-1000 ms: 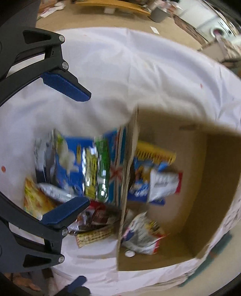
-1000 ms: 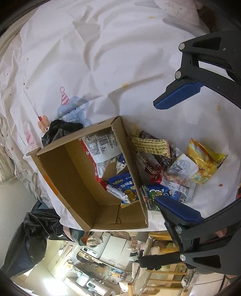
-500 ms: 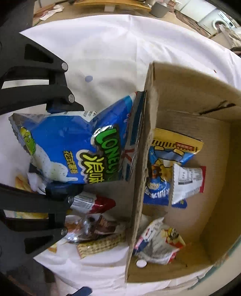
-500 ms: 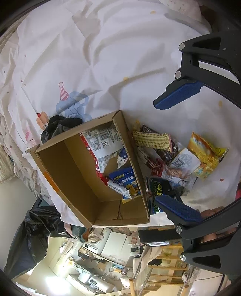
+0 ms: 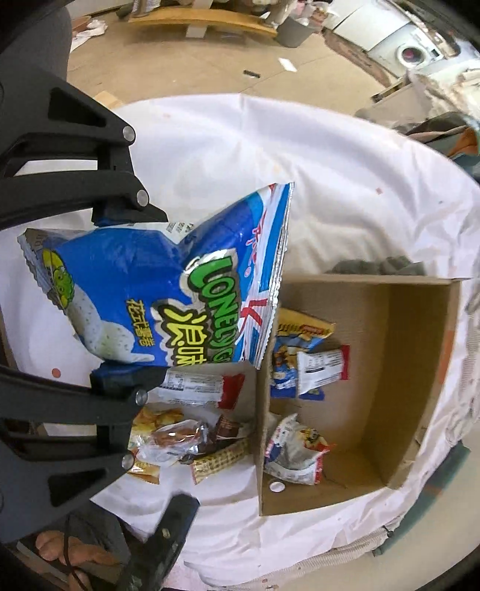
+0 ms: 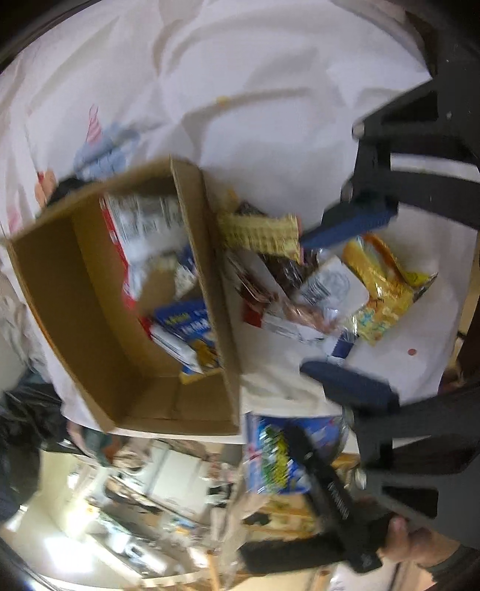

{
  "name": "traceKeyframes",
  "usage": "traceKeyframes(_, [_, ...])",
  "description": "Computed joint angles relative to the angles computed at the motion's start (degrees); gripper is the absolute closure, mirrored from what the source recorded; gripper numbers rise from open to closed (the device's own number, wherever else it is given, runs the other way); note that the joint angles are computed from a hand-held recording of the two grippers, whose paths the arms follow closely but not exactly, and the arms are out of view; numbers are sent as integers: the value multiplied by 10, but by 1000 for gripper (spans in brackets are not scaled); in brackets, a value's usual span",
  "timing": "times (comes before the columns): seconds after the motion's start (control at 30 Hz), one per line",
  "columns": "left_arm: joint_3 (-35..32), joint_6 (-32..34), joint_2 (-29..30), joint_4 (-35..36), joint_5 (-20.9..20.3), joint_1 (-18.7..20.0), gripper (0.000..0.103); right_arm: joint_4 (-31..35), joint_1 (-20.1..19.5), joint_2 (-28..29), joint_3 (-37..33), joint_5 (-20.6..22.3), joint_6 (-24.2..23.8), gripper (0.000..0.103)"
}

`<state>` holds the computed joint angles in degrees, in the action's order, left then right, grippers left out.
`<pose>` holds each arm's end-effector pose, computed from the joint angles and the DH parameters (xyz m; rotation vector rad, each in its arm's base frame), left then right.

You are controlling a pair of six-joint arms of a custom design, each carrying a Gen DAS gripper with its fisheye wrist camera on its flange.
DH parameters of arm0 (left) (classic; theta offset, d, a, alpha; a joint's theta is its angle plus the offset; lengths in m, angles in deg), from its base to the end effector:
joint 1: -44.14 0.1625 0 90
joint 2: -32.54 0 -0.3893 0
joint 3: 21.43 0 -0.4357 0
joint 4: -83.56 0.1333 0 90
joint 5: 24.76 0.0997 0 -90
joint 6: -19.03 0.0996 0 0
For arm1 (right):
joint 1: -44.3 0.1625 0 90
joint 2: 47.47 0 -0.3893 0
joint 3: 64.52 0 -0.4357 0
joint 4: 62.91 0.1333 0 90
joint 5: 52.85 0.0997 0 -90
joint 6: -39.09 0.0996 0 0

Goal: Organize snacks
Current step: 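Grasp the blue Lonely God chip bag with the left tool and lift it, then grasp the clear packet with brown snack with the right tool while the left tool holds the chip bag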

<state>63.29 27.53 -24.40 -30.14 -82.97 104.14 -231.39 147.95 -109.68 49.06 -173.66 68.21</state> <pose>-0.1848 -0.6915 0.1942 0.8764 2.4302 -0.0468 0.2171 -0.5454 0.1358 -0.5372 -2.6322 0.8711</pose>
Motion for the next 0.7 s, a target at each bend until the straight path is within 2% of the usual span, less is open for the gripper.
traceKeyframes(0.1, [-11, -2, 4, -2, -13, 7, 55, 38, 7, 29, -34, -12, -17, 52])
traceKeyframes(0.3, [-31, -12, 10, 13, -32, 15, 55, 113, 12, 77, -89, -58, -19, 53])
traceKeyframes(0.4, [-36, -19, 13, 17, -38, 18, 55, 138, 12, 89, -103, -67, -25, 58])
traceKeyframes(0.43, [-37, -21, 14, 19, -39, 19, 55, 151, 11, 93, -107, -71, -25, 65])
traceKeyframes(0.47, [-38, -22, 15, 20, -41, 20, 55, 161, 12, 95, -110, -76, -25, 80])
traceKeyframes(0.5, [-39, -23, 15, 22, -43, 20, 55, 161, 12, 95, -109, -75, -27, 86])
traceKeyframes(0.7, [-28, -13, 12, 5, -40, 16, 55, 105, 15, 71, -72, -50, -64, 87])
